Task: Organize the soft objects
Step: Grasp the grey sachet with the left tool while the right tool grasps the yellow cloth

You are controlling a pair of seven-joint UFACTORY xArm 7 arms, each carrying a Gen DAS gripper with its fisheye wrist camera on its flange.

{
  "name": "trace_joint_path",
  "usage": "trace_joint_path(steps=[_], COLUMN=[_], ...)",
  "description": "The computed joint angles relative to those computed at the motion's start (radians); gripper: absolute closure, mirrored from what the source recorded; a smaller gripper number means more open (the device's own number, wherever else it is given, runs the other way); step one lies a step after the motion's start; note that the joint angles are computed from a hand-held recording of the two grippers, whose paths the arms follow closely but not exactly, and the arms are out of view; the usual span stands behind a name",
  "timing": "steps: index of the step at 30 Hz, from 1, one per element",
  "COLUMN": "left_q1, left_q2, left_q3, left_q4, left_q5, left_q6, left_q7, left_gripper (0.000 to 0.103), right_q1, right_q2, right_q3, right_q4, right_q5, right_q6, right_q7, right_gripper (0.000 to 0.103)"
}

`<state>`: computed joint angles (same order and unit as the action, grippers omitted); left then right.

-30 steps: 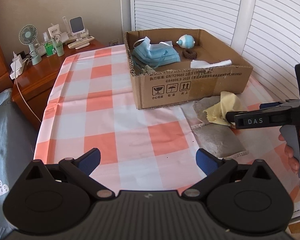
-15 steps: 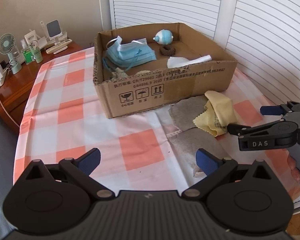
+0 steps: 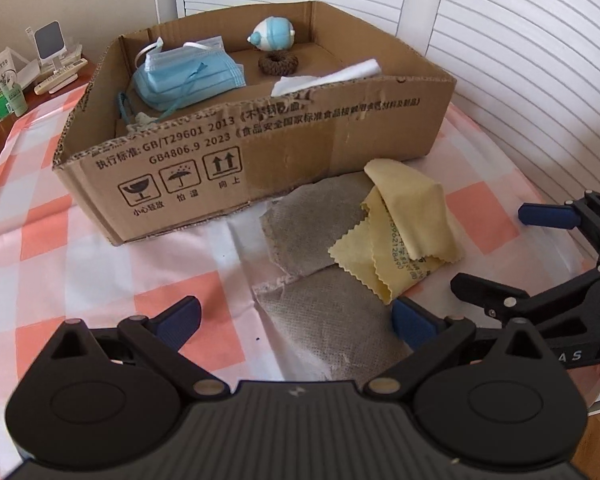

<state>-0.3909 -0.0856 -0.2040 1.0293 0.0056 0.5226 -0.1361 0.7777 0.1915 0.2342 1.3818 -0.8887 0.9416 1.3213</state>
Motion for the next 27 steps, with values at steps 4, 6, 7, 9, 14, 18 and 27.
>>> trace_joint_path(steps=[4,6,7,9,14,18,27], left_q1=[0.009,0.018,0.021,0.022,0.011,-0.033,0.023], left_q2=[-0.044,-0.073,-0.084,-0.101,-0.094,-0.094,-0.157], left_q3=[0.01,0.015,0.017,0.019,0.0,0.03,0.025], left_q4=[-0.037,-0.061,-0.071,-0.083,-0.098,-0.109,-0.158], left_q5=[-0.001,0.001,-0.001,-0.007,-0.001,-0.081,-0.068], left_q6=[0.017,0.023,0.025,0.028,-0.016,-0.057,-0.055], left_q7=[0.022,0.025,0.029,0.043,0.081,0.158,0.101], left_gripper=[0.001,0.001,0.001,0.001,0.006,0.045,0.062], right_q1=[-0.001,-0.001,0.0,0.001,0.003,0.006,0.029], right_q2=[-0.001,-0.001,-0.002,-0.002,0.0,0.004,0.056], right_q3=[0.0,-0.001,0.0,0.0,0.001,0.001,-0.013], right_q4=[-0.001,-0.002,-0.004,-0.005,-0.003,0.004,0.083], right_q5=[0.0,-0.002,-0.004,-0.009,-0.013,-0.015,-0.039], right_q6=[-0.004,-0.005,-0.005,-0.005,0.0,0.012,-0.024], right_q7=[-0.001,0.0,0.003,0.01,0.016,0.018,-0.049], right_gripper=[0.0,0.0,0.0,0.0,0.0,0.0,0.004])
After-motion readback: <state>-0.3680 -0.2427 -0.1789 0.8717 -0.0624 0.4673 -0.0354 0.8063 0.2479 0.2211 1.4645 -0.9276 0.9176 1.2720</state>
